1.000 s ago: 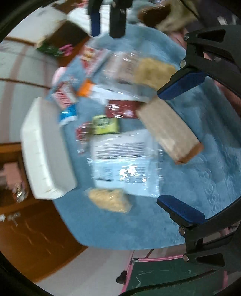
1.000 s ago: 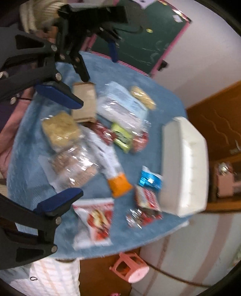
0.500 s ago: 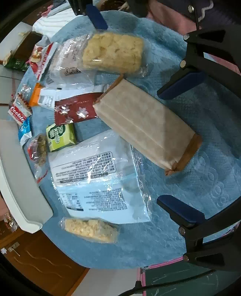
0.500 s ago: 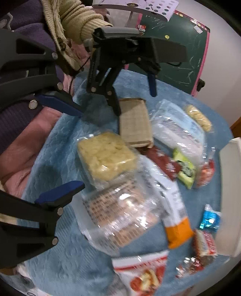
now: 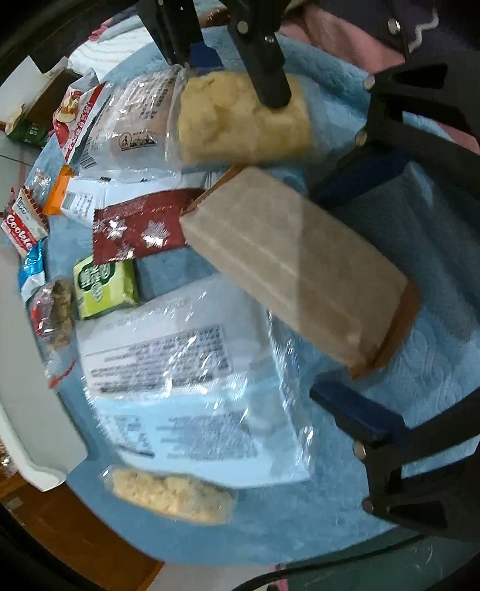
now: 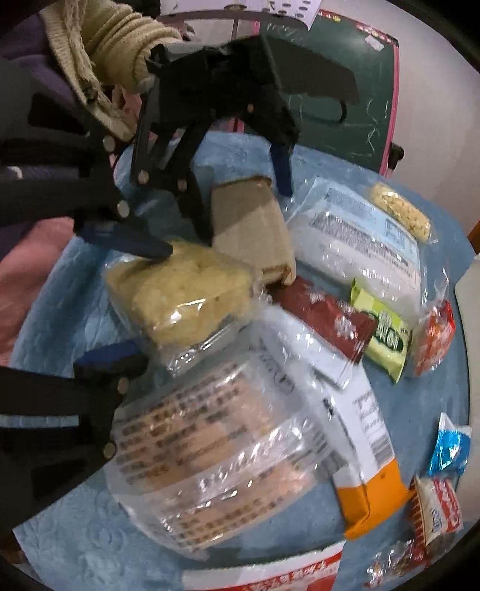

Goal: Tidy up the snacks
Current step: 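Grasp the brown paper bar with left tool while right tool grasps the cracker bag, then carry both snacks into the white bin and open both tools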

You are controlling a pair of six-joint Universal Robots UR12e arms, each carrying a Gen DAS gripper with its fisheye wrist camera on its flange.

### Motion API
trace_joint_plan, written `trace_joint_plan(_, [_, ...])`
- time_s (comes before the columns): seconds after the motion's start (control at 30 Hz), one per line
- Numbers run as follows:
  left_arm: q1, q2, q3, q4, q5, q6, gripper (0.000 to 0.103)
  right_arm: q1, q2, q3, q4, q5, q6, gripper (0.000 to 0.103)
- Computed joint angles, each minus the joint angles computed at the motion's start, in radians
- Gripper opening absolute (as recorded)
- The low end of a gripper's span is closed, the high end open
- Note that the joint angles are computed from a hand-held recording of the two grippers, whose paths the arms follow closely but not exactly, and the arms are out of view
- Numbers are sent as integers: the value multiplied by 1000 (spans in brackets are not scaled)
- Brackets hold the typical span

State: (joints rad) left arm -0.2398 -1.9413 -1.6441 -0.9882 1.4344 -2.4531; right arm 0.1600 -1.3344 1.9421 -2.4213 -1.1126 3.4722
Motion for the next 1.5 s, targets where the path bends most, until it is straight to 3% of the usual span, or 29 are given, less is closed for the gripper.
trace_joint_plan(0.3, [-4, 32, -37, 10, 4, -56, 73, 35, -8, -18, -62, -120, -13, 34])
trace_joint_plan(0.37, [-4, 44, -40, 0, -7, -75, 51, 38, -15, -18, -74, -140, -11, 34])
trace_joint_plan(0.43, [1, 57, -38, -18, -34, -95, 40, 38, -22, -19, -83, -158, -12, 34])
trace_joint_plan(0.57, [15, 79, -40, -24, -90, -120, 32, 44, -35, -23, -114, -206, -10, 34])
trace_joint_plan(0.8, [13, 61, -20, -77, -98, -135, 30, 46, -56, -15, -144, -251, -17, 34])
trace_joint_plan(1.0, [28, 55, -2, -174, -172, -40, 30, 49, -60, -17, -130, -263, -29, 34])
trace_joint_plan(1.13, [-1, 44, -3, -182, -142, -35, 30, 55, -62, -18, -136, -282, -32, 34])
trace_joint_plan(1.23, [-21, 28, 0, -163, -112, -61, 30, 58, -65, -18, -138, -297, -33, 34])
trace_joint_plan(1.37, [-25, 12, 16, -150, -124, -131, 12, 58, -71, -18, -136, -322, -22, 34])
trace_joint_plan(1.5, [-18, 37, 16, -57, -130, -163, 11, 51, -81, -27, -151, -351, -12, 34])
